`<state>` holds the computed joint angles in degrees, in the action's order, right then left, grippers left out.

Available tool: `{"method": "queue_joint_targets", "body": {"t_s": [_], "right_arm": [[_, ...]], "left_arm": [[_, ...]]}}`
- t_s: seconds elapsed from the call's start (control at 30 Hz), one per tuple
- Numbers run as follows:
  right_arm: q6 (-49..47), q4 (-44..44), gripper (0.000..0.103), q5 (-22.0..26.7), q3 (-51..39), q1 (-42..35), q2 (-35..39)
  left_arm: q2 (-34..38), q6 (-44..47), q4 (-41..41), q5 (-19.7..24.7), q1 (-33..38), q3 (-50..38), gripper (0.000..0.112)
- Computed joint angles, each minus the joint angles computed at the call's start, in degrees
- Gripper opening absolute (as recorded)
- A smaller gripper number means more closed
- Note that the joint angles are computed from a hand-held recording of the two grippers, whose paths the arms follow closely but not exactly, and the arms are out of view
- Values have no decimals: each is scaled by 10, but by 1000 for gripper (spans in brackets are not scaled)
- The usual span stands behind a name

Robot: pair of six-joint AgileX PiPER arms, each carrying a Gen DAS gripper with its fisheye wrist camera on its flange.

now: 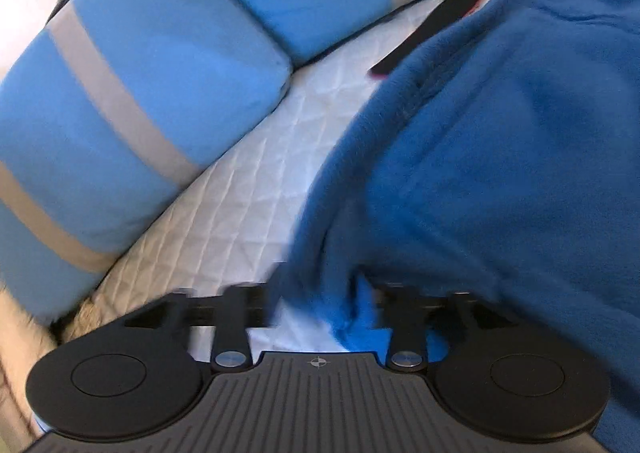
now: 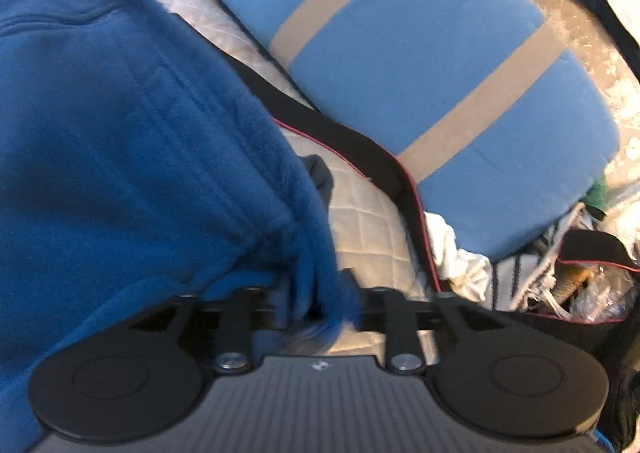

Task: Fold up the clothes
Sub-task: 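Lower the jacket onto the bed and open both grippers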

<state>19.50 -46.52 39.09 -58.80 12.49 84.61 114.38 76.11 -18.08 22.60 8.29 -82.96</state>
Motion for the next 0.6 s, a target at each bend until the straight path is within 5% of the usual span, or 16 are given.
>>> {"method": "queue_joint_targets", "body": {"t_s": [0.13, 0.27, 0.6], "right_arm": [[80, -66, 89, 12, 11, 7, -11], [32, 43, 103, -6, 1, -37, -47], [-126, 439, 103, 2, 56, -133, -166]], "left_arm": [[5, -77, 44, 5, 13, -20, 60], [-6, -97, 7, 43, 39, -42, 61], [29, -79, -248, 419, 191, -150, 61]]}}
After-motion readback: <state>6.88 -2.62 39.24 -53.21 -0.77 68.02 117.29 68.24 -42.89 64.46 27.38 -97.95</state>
